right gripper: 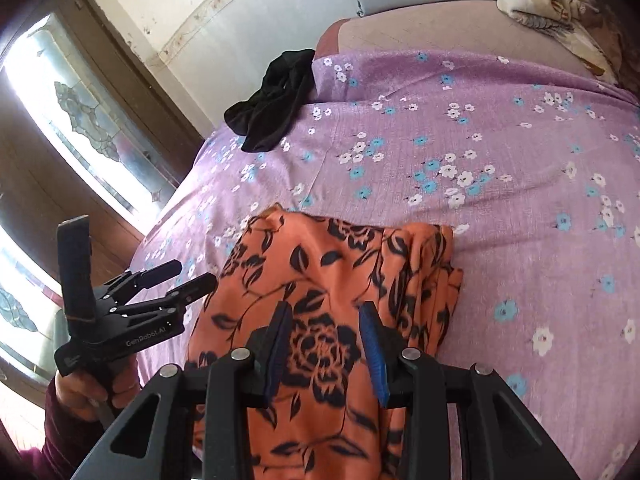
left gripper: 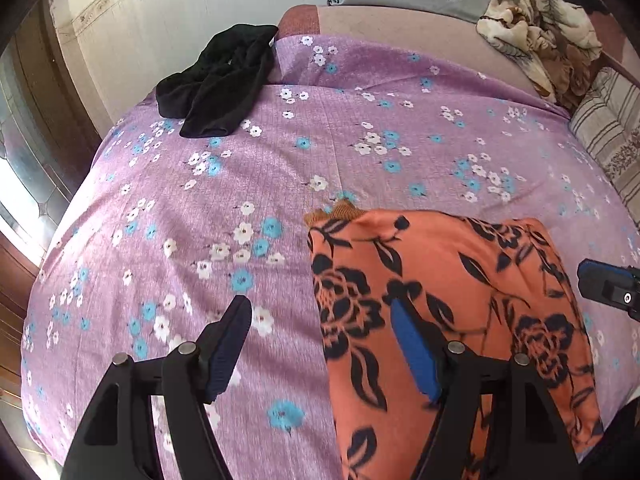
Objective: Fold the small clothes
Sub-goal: 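Smooth the orange bundle flat with both grippers and release it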
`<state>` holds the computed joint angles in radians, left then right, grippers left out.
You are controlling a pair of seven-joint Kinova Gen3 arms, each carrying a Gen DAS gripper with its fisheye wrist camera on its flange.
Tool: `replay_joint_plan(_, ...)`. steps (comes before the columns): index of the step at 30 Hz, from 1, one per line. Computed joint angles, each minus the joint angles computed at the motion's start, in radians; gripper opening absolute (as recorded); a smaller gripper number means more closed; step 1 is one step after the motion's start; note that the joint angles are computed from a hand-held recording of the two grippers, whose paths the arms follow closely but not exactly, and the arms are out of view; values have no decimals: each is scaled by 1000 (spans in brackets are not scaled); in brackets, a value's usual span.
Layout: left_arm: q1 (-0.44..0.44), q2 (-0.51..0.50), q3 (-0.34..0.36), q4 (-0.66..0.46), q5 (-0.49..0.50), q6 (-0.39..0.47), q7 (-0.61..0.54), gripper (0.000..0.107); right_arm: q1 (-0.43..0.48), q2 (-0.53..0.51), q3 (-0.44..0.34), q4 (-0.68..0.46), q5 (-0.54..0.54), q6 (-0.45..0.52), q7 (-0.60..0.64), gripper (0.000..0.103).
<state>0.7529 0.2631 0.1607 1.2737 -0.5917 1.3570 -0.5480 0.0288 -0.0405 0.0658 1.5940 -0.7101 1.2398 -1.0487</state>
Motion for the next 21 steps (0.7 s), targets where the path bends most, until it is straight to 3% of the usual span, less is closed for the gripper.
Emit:
replay_joint_plan(3, -32, 65, -17, -44, 28, 16, -42, 73, 27, 98, -13, -18, -65, -6, -21, 37)
replay_joint_plan(5, -43, 84, -26, -30, 57, 2, -60, 73, 10, 151, -3, -18, -36, -18, -56, 37)
replay_joint_plan(6, -45, 86, -29, -18, 71, -8, -63, 73, 11, 178, -3, -18, -18, -13, -70, 32)
replay_joint_plan(8, -34, 74, -37, 3, 66, -26, -48, 73, 54, 185, -41, -9, -27, -18, -82, 32)
replay_joint_plan(12, 29, 25, -33, 29, -14, -10, 20, 73, 52, 101, -49, 19, -9, -59, -29, 35)
replay_joint_plan(16, 112, -18, 8, 41, -117, 48, 97, 73, 66, -1, -32, 74, -51, -29, 61, 34)
replay_joint_plan(21, 189, -53, 72, 71, -156, 118, 204, 73, 21, -150, 45, 167, -32, -4, 119, 34)
